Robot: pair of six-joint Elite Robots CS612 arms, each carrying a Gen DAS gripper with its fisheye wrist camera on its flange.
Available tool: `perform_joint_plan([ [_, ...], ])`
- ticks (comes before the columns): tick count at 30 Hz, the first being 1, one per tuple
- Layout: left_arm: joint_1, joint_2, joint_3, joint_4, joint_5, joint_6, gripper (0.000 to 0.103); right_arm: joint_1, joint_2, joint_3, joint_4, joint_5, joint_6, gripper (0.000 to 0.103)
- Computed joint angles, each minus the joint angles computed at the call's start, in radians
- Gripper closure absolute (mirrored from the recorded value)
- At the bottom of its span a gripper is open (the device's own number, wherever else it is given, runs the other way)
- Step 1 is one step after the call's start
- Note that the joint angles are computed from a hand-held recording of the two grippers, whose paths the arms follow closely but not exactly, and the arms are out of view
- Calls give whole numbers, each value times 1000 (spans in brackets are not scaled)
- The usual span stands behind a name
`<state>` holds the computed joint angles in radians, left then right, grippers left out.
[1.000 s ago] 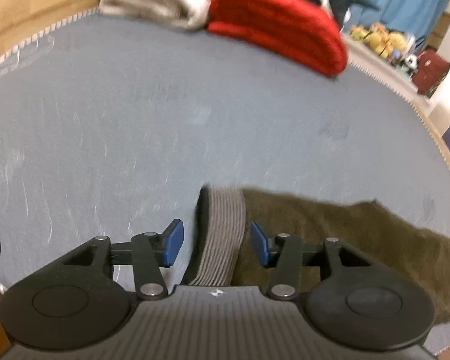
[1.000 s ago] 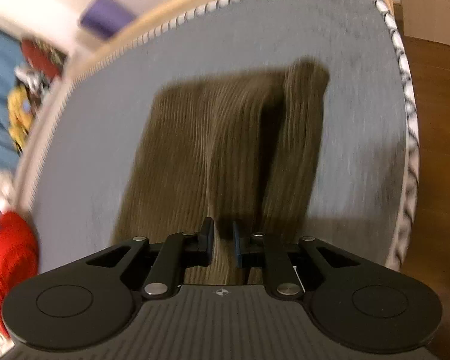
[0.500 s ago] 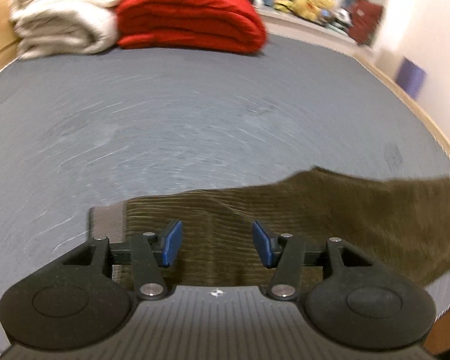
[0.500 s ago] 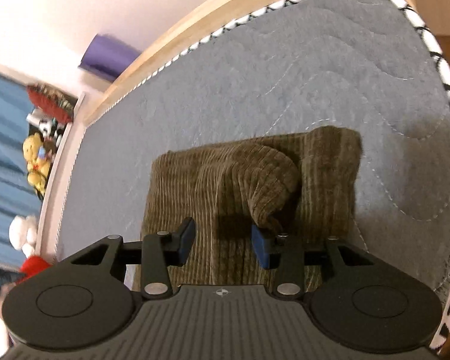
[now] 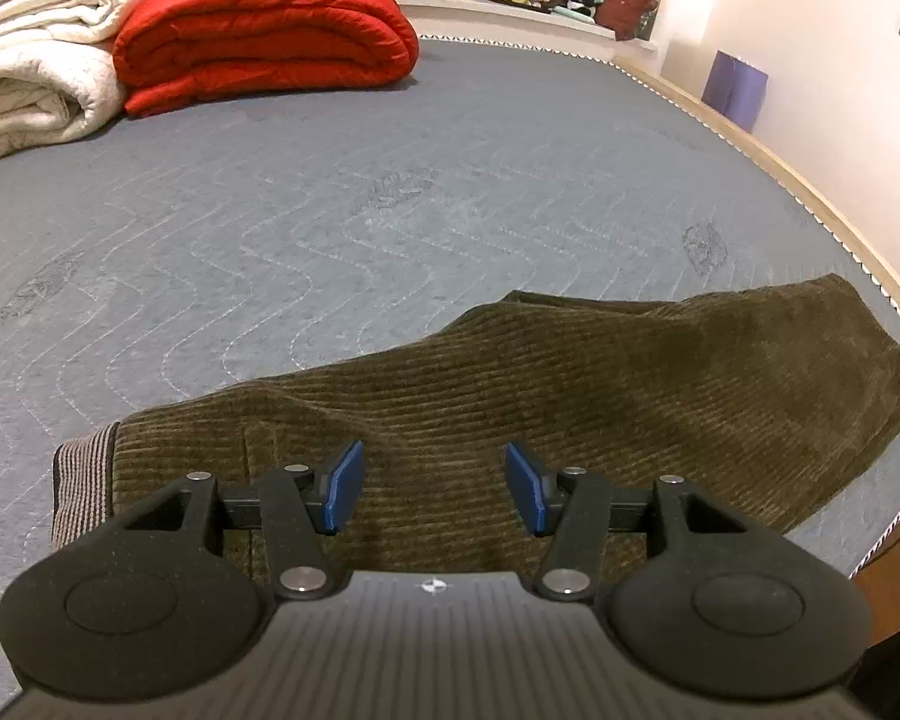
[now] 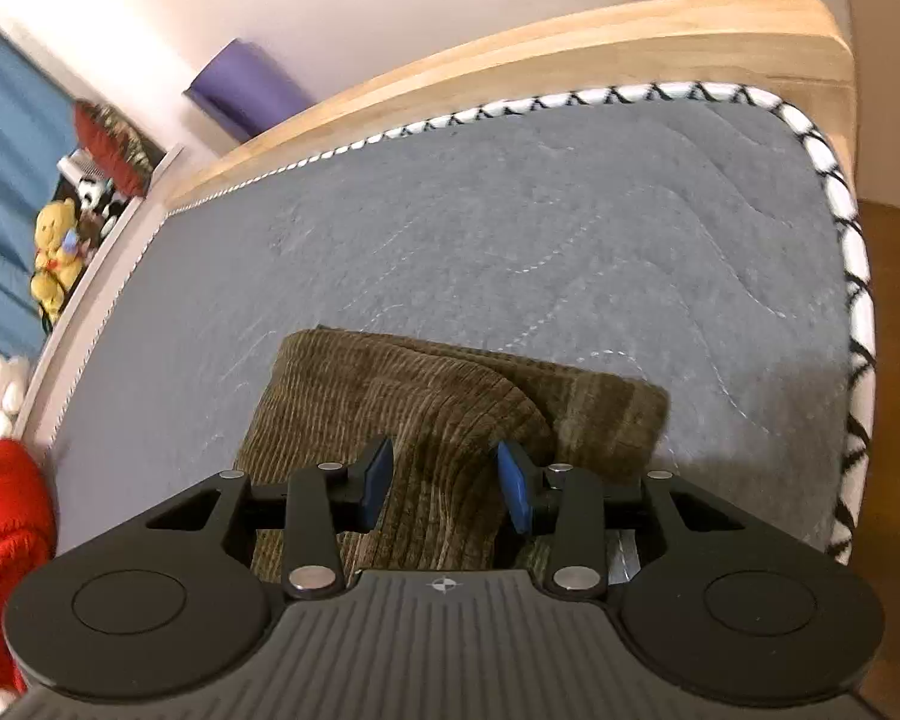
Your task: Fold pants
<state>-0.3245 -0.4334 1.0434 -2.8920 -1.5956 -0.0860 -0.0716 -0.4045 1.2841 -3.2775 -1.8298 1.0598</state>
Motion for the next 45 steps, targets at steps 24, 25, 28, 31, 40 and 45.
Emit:
perform_joint_plan([
  [24, 2, 1, -4, 15, -13, -15, 45, -16, 9, 18, -56, 50, 155, 87],
  [25, 2, 1, -4, 14, -14, -16, 45, -14, 9, 21, -75, 41, 151, 88],
  [28, 3, -1, -3, 10, -20, -17, 45, 5, -10, 38, -134, -26, 97, 89],
  [31, 2, -1, -3, 8, -25, -16, 45, 41, -49, 69, -140, -157, 53, 90],
  [40, 2, 0, -5, 49, -74, 18, 45, 26, -66, 70, 165, -167, 193, 64],
  [45, 3, 24, -55, 234, -146, 70, 45, 22, -60, 72, 160, -146, 165, 44],
])
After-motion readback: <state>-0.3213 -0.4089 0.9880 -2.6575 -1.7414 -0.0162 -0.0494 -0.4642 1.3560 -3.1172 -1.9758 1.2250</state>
